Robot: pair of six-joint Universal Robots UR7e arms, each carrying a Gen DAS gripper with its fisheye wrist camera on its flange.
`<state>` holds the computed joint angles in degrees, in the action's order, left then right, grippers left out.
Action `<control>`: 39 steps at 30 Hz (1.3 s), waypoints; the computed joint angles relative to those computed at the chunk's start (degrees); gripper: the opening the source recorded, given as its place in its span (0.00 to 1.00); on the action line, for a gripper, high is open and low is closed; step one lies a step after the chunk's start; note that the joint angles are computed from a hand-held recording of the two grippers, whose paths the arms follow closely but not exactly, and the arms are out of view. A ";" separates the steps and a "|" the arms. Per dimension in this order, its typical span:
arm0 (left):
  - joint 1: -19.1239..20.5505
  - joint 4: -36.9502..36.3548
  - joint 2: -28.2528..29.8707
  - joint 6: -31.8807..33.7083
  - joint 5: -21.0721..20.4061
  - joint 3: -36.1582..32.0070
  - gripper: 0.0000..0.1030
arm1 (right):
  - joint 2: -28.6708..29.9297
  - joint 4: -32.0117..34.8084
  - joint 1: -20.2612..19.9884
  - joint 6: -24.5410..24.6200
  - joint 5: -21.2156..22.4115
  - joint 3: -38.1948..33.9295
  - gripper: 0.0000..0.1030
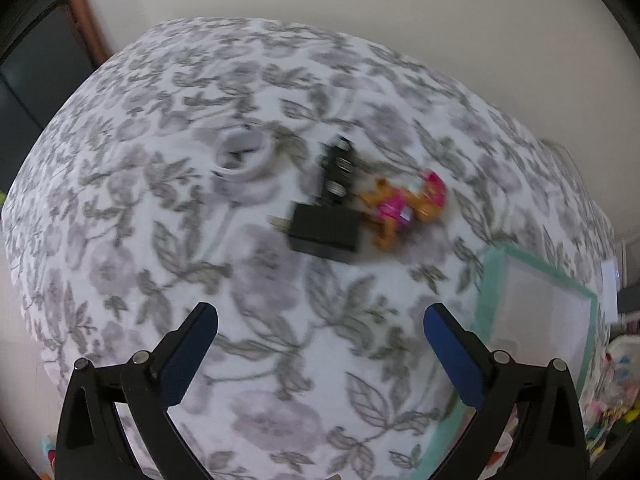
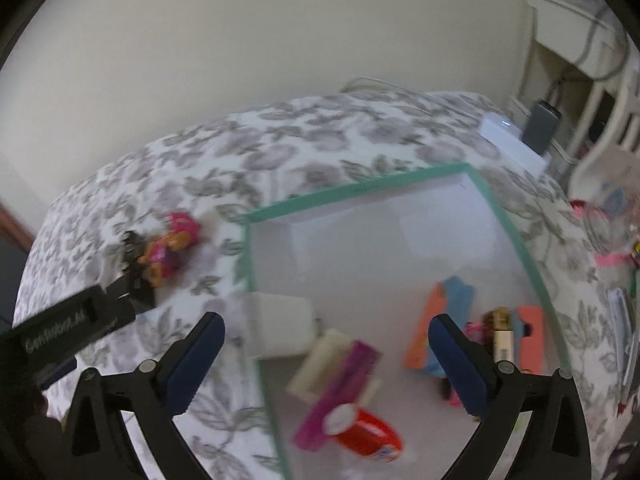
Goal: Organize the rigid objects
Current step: 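Move both open tools back toward the remaining item pile, then grasp the black charger with the left gripper while the right tool approaches the pink-helmet figurine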
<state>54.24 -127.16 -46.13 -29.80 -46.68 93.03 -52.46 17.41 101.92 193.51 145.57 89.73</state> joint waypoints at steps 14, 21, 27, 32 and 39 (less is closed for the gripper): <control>5.52 3.10 -2.68 -3.09 6.28 -4.61 1.00 | 7.04 2.36 2.28 -3.76 -0.67 -6.46 1.00; 7.40 3.84 -1.99 -2.78 6.03 -6.59 1.00 | 10.86 3.71 2.38 -6.74 -1.72 -11.28 1.00; 8.34 0.10 -0.64 2.43 2.29 -7.85 1.00 | 13.09 2.61 2.45 -12.17 -0.27 -14.39 1.00; 8.23 0.11 1.38 4.64 0.02 -9.68 1.00 | 13.12 2.50 1.22 -12.22 -1.08 -15.82 1.00; 7.36 -2.26 3.40 9.70 -2.83 -11.13 1.00 | 11.78 -0.95 -0.34 -14.03 -1.75 -15.92 1.00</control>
